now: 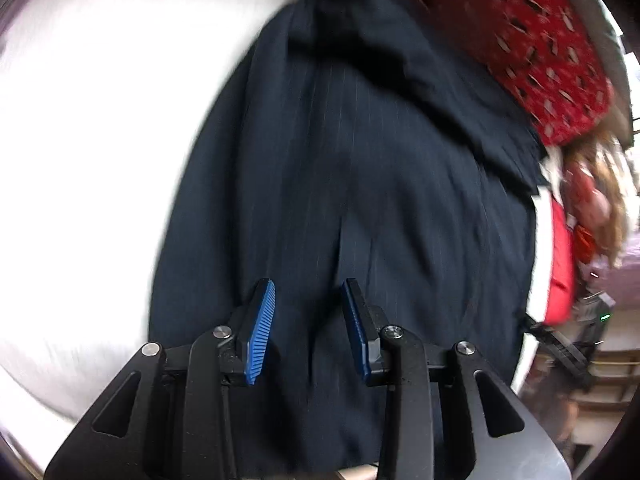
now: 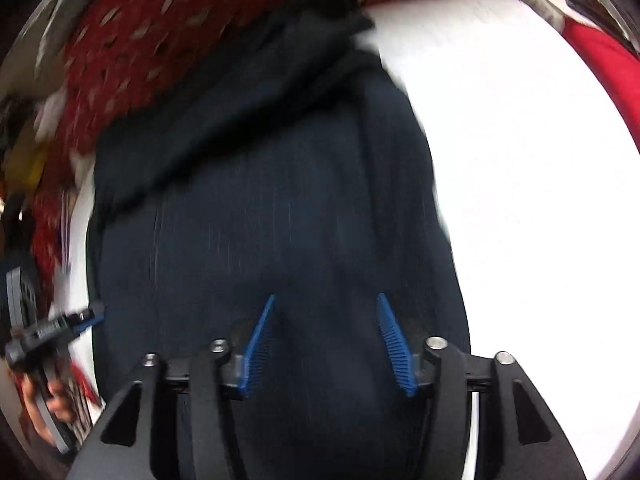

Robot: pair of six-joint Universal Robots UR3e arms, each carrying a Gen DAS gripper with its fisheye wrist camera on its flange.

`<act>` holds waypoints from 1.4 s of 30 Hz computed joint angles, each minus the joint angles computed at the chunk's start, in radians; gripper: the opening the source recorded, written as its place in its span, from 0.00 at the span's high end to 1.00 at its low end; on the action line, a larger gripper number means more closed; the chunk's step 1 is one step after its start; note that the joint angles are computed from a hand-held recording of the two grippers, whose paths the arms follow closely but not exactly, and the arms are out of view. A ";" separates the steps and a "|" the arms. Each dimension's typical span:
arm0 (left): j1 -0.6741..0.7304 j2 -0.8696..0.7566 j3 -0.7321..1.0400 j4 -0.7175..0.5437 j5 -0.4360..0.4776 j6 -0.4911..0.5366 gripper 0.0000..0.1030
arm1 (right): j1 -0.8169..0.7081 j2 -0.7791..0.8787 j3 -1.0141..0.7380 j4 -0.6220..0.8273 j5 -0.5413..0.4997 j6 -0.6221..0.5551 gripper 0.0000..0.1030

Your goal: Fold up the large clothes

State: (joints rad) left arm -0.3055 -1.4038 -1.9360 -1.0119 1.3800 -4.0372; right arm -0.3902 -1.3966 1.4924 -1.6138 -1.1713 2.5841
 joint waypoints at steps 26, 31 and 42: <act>-0.131 0.533 -0.464 0.031 -0.048 -0.151 0.80 | -0.550 -0.296 0.241 0.544 -0.109 -0.615 0.76; -0.088 0.661 -0.425 -0.003 -0.107 -0.145 0.92 | -0.579 -0.351 0.205 0.639 -0.087 -0.725 0.92; 0.244 0.669 -0.191 -0.051 -0.252 -0.003 0.93 | -0.536 -0.077 -0.299 1.178 0.316 -0.813 0.92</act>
State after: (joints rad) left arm -0.0616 -0.7352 -2.1272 -1.0634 1.1281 -4.0402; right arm -0.9266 -1.4732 1.1936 -0.4363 -0.8554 1.7709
